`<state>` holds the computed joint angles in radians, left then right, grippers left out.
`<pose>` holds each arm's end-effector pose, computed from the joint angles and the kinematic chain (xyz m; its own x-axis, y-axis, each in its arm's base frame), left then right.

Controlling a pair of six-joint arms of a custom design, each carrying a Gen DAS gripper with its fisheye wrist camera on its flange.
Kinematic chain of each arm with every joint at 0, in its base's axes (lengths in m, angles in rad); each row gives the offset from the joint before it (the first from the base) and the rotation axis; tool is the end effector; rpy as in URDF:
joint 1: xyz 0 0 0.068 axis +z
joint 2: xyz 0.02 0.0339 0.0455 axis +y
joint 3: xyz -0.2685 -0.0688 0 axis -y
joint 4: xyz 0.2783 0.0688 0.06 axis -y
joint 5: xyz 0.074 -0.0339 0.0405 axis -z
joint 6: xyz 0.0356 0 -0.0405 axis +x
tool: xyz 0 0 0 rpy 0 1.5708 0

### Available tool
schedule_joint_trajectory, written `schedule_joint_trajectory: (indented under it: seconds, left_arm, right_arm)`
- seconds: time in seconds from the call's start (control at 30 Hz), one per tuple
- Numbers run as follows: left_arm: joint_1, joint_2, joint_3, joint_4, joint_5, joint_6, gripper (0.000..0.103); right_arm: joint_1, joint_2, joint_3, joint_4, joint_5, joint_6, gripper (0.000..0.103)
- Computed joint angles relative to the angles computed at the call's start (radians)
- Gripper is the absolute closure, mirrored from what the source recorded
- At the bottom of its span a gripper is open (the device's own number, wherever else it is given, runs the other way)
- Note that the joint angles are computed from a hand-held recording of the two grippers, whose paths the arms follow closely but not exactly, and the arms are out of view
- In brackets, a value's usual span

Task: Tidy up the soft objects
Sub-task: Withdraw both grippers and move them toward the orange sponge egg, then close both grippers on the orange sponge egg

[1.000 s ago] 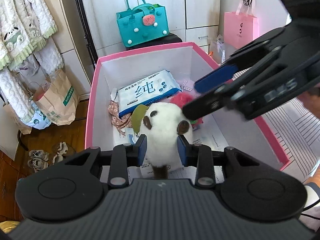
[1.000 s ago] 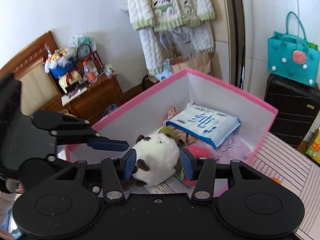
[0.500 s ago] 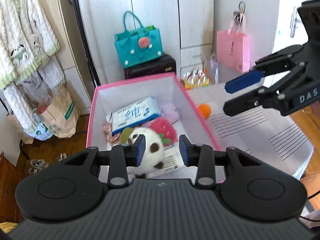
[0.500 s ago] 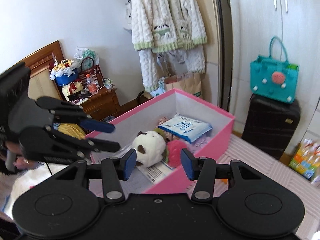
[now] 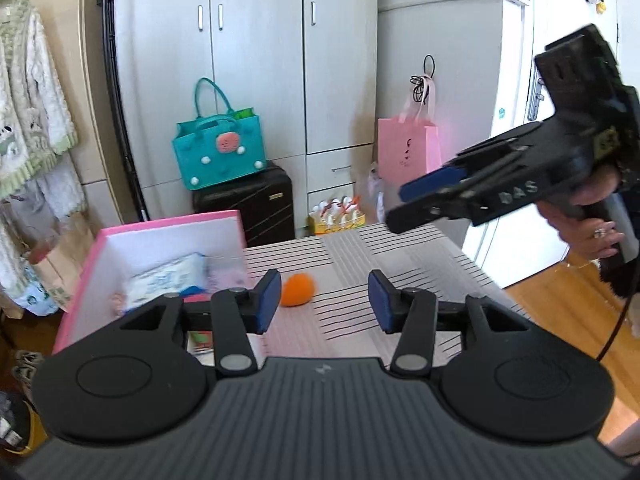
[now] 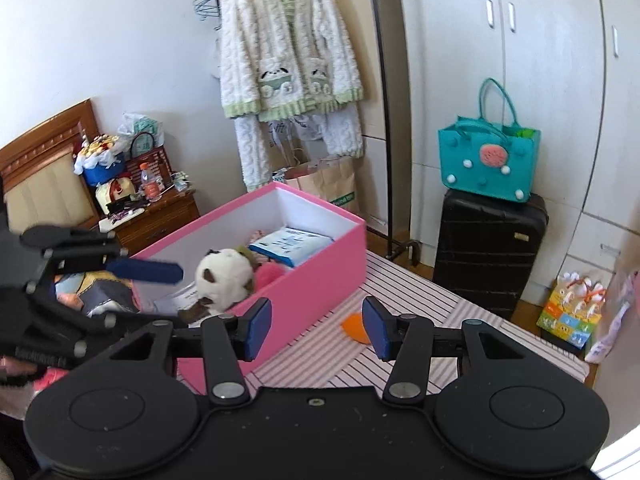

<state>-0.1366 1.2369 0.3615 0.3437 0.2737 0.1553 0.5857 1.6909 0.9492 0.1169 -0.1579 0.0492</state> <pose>0.2461 -0.0435 0.1370 -0.4403 0.2108 -0.8728 0.4353 0.9003 -0.0021 0.3189 0.2183 0.1725 -0.5189 -0.2859 -0.8056 -0.6274 0.7674 0.1318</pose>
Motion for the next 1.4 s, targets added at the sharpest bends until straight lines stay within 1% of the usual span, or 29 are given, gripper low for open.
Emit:
schedule_joint_trajectory:
  seconds: [0.1,0.17,0.23,0.37,0.47,0.5,0.57,0.6,0.67,0.8,0.9,0.97,1.03,1.2,1.4]
  left_arm:
    - [-0.105,0.105,0.003,0.116,-0.1,-0.055,0.051]
    - [-0.169,0.192,0.018,0.194,-0.189,-0.093,0.05]
    - [-0.221,0.267,0.039,0.245,-0.262,-0.114,0.049]
    - [-0.268,0.417,0.103,0.32,-0.336,-0.207,0.048]
    - [-0.296,0.54,0.165,0.374,-0.421,-0.249,0.048]
    - [-0.303,0.583,0.182,0.401,-0.445,-0.267,0.048]
    - [-0.315,0.678,0.211,0.494,-0.48,-0.308,0.047]
    - [-0.319,0.716,0.229,0.514,-0.488,-0.317,0.046]
    - [-0.331,0.777,0.269,0.515,-0.517,-0.34,0.046]
    - [-0.348,0.879,0.369,0.466,-0.587,-0.363,0.046]
    - [-0.361,0.95,0.458,0.409,-0.695,-0.368,0.046]
    - [-0.367,0.992,0.529,0.338,-0.755,-0.348,0.046]
    - [-0.354,1.012,0.568,0.3,-0.744,-0.372,0.046]
    - [-0.335,1.057,0.634,0.257,-0.726,-0.4,0.046]
    - [-0.321,1.081,0.646,0.269,-0.72,-0.413,0.045]
  right_arm:
    - [-0.048,0.034,-0.001,0.02,-0.053,-0.005,0.047]
    - [-0.08,0.066,0.007,0.035,-0.097,-0.01,0.047]
    - [-0.108,0.103,0.021,0.048,-0.144,-0.019,0.047]
    - [-0.15,0.203,0.087,0.048,-0.218,-0.036,0.045]
    - [-0.171,0.281,0.146,0.043,-0.254,-0.049,0.045]
    - [-0.175,0.305,0.166,0.037,-0.264,-0.055,0.045]
    - [-0.179,0.355,0.212,0.027,-0.276,-0.069,0.045]
    - [-0.18,0.378,0.235,0.018,-0.282,-0.075,0.045]
    - [-0.185,0.428,0.289,-0.005,-0.302,-0.089,0.045]
    - [-0.192,0.52,0.395,-0.052,-0.339,-0.108,0.045]
    - [-0.196,0.587,0.476,-0.098,-0.355,-0.139,0.045]
    - [-0.198,0.632,0.534,-0.128,-0.369,-0.148,0.045]
    - [-0.199,0.674,0.589,-0.159,-0.385,-0.151,0.045]
    - [-0.196,0.764,0.719,-0.243,-0.409,-0.173,0.045]
    - [-0.192,0.841,0.829,-0.313,-0.431,-0.168,0.045]
